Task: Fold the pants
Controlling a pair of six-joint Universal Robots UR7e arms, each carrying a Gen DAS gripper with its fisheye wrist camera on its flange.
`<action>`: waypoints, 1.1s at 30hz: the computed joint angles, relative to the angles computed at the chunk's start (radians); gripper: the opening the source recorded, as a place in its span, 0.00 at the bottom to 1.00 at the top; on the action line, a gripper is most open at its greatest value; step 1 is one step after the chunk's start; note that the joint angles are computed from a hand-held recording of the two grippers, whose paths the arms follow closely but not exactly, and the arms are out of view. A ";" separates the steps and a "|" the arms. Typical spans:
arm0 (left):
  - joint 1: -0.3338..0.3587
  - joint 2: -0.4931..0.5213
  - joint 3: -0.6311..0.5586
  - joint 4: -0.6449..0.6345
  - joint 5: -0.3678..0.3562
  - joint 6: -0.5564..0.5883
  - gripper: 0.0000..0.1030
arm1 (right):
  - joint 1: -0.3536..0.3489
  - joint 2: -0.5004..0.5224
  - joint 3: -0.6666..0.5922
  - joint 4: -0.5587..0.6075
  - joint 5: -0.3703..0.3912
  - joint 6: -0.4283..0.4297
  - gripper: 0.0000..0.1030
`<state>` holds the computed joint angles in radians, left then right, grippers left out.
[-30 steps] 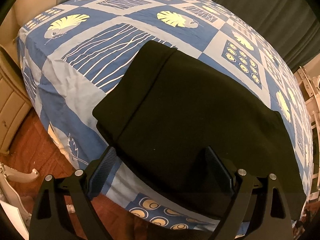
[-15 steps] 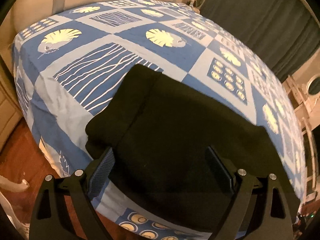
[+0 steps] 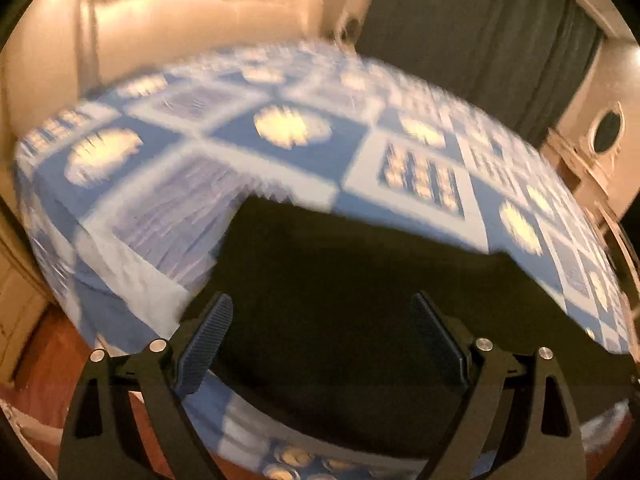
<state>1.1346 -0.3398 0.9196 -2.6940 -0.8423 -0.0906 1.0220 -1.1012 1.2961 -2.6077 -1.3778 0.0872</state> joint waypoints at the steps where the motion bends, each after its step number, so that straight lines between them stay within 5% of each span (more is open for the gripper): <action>1: 0.013 0.007 -0.028 0.101 -0.030 -0.061 0.87 | 0.004 -0.003 0.003 -0.010 0.010 0.005 0.19; 3: 0.034 0.025 -0.059 0.191 -0.051 -0.114 0.87 | 0.017 -0.008 0.009 -0.033 0.028 0.017 0.19; 7: 0.024 0.040 -0.054 0.177 -0.012 0.004 0.91 | 0.069 -0.006 0.006 -0.063 0.039 0.003 0.19; 11: 0.032 0.041 -0.106 0.291 -0.053 -0.066 0.94 | 0.136 0.019 -0.030 -0.069 0.040 -0.026 0.19; 21: 0.029 0.042 -0.097 0.282 -0.047 -0.028 0.95 | 0.305 0.153 -0.182 0.015 0.040 -0.135 0.19; 27: 0.029 0.038 -0.092 0.280 -0.051 -0.012 0.95 | 0.367 0.249 -0.263 0.086 -0.035 -0.180 0.19; 33: 0.029 0.036 -0.084 0.269 -0.052 -0.004 0.95 | 0.425 0.348 -0.322 0.133 -0.226 -0.249 0.19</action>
